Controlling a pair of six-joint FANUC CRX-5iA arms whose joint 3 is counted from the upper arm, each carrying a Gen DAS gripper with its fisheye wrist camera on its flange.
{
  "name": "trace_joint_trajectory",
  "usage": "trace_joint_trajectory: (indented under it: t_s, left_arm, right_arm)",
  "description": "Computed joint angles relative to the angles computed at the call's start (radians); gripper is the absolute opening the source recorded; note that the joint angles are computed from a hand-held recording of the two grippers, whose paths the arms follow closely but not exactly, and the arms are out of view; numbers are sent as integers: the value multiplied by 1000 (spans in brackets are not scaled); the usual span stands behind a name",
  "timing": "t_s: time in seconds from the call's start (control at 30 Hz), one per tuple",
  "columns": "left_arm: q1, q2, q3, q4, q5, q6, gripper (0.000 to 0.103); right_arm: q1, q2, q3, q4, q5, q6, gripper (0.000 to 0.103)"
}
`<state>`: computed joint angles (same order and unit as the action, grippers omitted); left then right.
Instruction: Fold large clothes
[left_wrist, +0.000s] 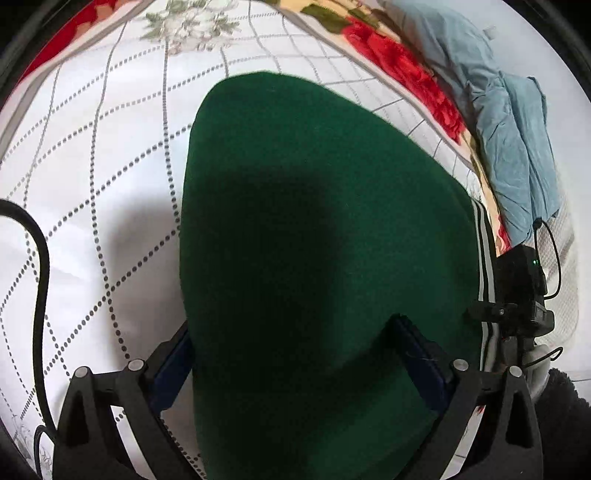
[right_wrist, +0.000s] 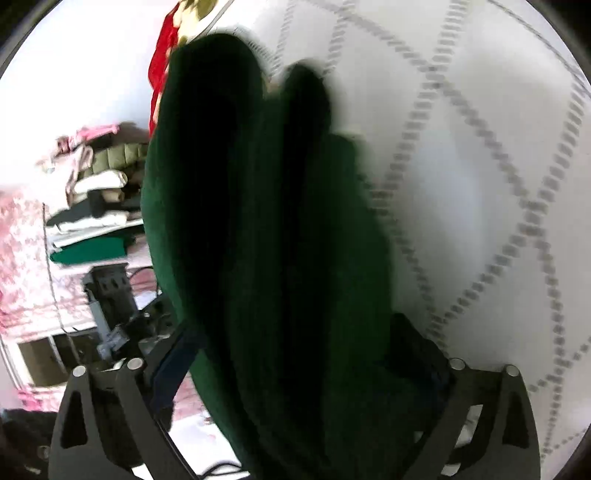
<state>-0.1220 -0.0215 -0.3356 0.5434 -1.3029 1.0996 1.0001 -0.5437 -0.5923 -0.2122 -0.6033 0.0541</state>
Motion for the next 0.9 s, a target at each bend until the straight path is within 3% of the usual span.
trace_joint_trajectory:
  t_s: [0.03, 0.07, 0.17, 0.33, 0.47, 0.63, 0.77, 0.9]
  left_arm:
    - [-7, -16, 2, -12, 15, 6, 98]
    - [-16, -26, 11, -25, 25, 14, 98]
    - [-14, -18, 36, 1, 24, 31, 98]
    - [-40, 20, 102, 13, 19, 46, 97]
    - [-67, 62, 164, 45, 30, 67, 97]
    - [-108, 148, 287, 68, 45, 107, 97]
    - [-135, 252, 433, 82, 52, 146, 97]
    - [-167, 416, 657, 74, 54, 192, 97]
  right_arm:
    - [-2, 30, 9, -1, 23, -11, 80]
    - [6, 25, 0, 20, 45, -59, 72]
    - [38, 14, -11, 107, 86, -163, 56]
    - [52, 0, 29, 176, 56, -227, 52]
    - [-16, 18, 111, 119, -14, -144, 51]
    - [-234, 82, 285, -83, -172, 126, 51]
    - [-483, 220, 483, -273, -325, 392, 51]
    - [-708, 405, 697, -418, -469, 610, 51]
